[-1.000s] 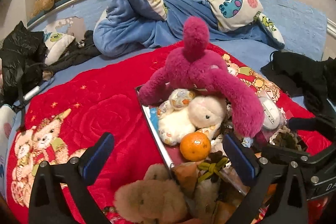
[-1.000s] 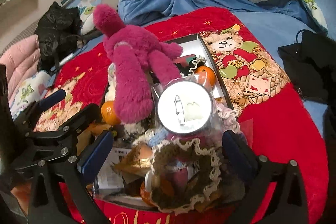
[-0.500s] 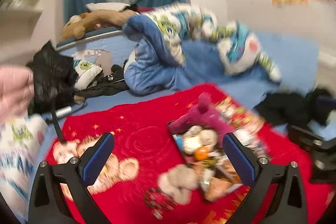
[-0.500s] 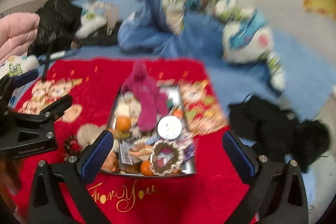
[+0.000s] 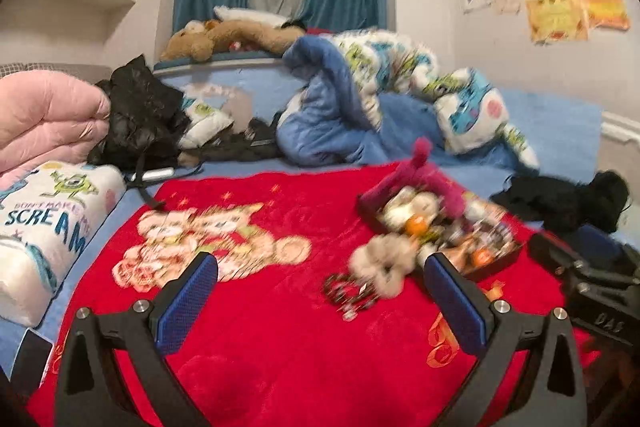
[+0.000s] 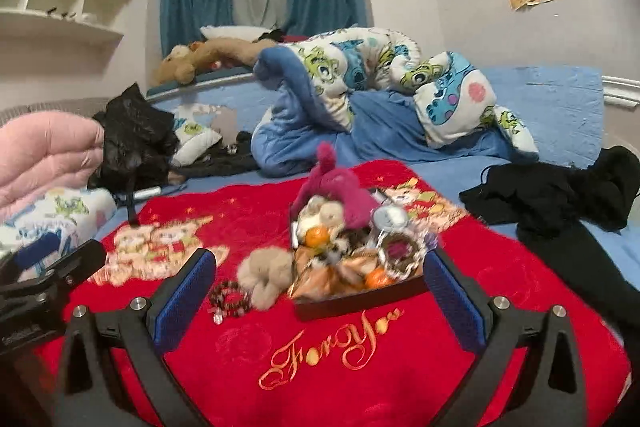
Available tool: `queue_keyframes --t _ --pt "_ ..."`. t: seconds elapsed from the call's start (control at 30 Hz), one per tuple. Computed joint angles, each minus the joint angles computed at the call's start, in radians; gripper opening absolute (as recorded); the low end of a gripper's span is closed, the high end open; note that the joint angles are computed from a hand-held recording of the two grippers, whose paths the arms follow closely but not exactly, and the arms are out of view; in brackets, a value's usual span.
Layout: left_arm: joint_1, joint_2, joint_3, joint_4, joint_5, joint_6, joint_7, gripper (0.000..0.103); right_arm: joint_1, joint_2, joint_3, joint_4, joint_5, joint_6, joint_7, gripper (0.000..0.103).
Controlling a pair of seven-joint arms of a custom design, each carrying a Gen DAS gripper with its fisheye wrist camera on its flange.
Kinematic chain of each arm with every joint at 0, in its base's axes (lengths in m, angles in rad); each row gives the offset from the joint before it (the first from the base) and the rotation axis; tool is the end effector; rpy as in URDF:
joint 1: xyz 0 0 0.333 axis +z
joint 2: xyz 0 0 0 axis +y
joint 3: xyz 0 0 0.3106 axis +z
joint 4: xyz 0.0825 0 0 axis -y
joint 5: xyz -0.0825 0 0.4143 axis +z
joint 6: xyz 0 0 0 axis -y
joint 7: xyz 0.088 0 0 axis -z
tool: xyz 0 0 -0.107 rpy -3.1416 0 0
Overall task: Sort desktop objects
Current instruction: 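Withdraw both tools away from the box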
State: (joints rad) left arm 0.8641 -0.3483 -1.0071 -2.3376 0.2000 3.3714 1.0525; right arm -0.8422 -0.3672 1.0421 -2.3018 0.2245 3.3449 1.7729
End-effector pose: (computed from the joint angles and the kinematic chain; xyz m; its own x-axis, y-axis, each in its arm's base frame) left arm 0.5308 -0.1430 0.5270 -0.0460 -0.9986 0.0267 -0.3418 -0.0094 -0.9397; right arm 0.5326 0.1384 0.5535 -0.0077 -0.9974 -0.0716 -0.3040 0.0705 -0.9501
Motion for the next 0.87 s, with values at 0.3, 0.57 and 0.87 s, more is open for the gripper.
queue_keyframes --t 0.3,0.57,0.87 --pt "0.081 0.064 -0.086 0.027 0.06 -0.008 0.002 0.103 -0.165 0.025 0.149 0.025 -0.034 -0.044 0.11 0.103" --pt "0.072 0.083 -0.119 0.036 0.03 -0.013 0.082 0.103 -0.06 0.103 0.042 0.006 -0.061 -0.006 0.158 0.103" --pt "0.123 0.039 -0.164 0.033 0.028 -0.011 0.057 0.103 -0.039 0.118 0.043 0.01 0.03 0.0 0.068 0.103"
